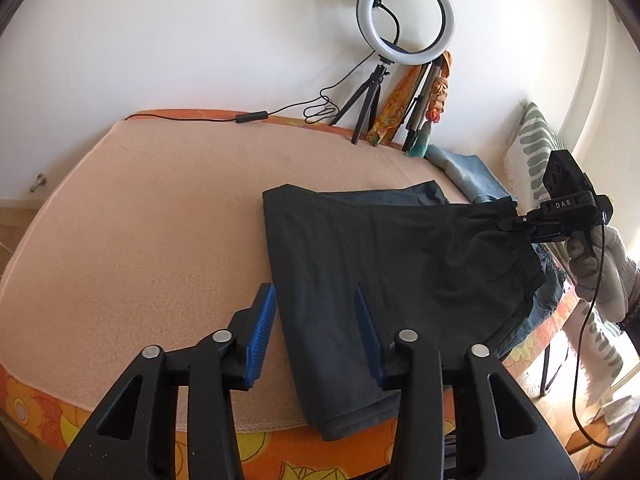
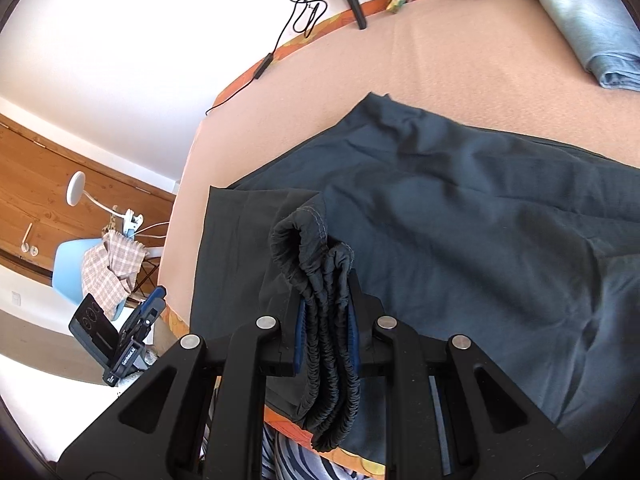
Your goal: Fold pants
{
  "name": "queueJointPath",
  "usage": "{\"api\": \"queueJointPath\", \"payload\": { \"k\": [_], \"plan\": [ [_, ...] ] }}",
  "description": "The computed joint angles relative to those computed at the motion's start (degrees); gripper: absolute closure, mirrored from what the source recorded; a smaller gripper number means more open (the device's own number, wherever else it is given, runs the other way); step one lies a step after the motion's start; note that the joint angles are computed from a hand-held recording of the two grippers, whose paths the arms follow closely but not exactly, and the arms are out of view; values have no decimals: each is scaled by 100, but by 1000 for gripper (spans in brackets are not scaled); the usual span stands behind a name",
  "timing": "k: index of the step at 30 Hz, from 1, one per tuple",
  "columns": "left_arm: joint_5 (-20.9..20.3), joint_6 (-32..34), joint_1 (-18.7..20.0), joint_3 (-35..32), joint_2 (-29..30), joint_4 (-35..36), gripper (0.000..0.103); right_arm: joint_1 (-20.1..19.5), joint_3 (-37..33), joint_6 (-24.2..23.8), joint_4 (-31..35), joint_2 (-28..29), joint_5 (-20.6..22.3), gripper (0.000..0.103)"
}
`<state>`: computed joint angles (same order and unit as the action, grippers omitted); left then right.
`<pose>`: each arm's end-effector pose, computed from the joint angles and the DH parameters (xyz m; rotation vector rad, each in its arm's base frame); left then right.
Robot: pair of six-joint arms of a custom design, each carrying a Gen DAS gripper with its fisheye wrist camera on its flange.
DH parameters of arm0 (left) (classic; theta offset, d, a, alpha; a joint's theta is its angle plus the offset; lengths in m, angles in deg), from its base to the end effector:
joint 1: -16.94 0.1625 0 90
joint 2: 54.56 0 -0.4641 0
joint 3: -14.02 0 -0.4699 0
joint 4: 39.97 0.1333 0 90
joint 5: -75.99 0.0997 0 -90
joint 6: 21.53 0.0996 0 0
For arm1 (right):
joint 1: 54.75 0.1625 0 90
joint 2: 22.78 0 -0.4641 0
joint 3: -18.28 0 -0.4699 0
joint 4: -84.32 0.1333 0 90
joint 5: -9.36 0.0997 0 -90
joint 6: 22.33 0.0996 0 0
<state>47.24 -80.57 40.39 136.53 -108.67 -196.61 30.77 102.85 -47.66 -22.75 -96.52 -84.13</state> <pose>-0.4106 -0.4186 0.0506 0.1752 2.3427 -1.2204 0.0721 -0.7092 0.4318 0.5472 -3.0023 0.1368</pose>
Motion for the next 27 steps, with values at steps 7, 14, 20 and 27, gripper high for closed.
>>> {"api": "queueJointPath", "payload": {
  "k": [7, 14, 20, 27],
  "plan": [
    [-144, 633, 138, -363, 322, -318, 53, -231, -401, -96, 73, -101, -303, 85],
    [-332, 1093, 250, -694, 610, -507, 53, -456, -849, -111, 82, -65, -579, 85],
    [-632, 1193, 352, -849, 768, -651, 50, -646, -1189, -94, 7, 7, -816, 85],
    [-1036, 1227, 494, -1036, 916, -620, 50, -834, -1459, -187, -104, 128, -1053, 85]
  ]
}}
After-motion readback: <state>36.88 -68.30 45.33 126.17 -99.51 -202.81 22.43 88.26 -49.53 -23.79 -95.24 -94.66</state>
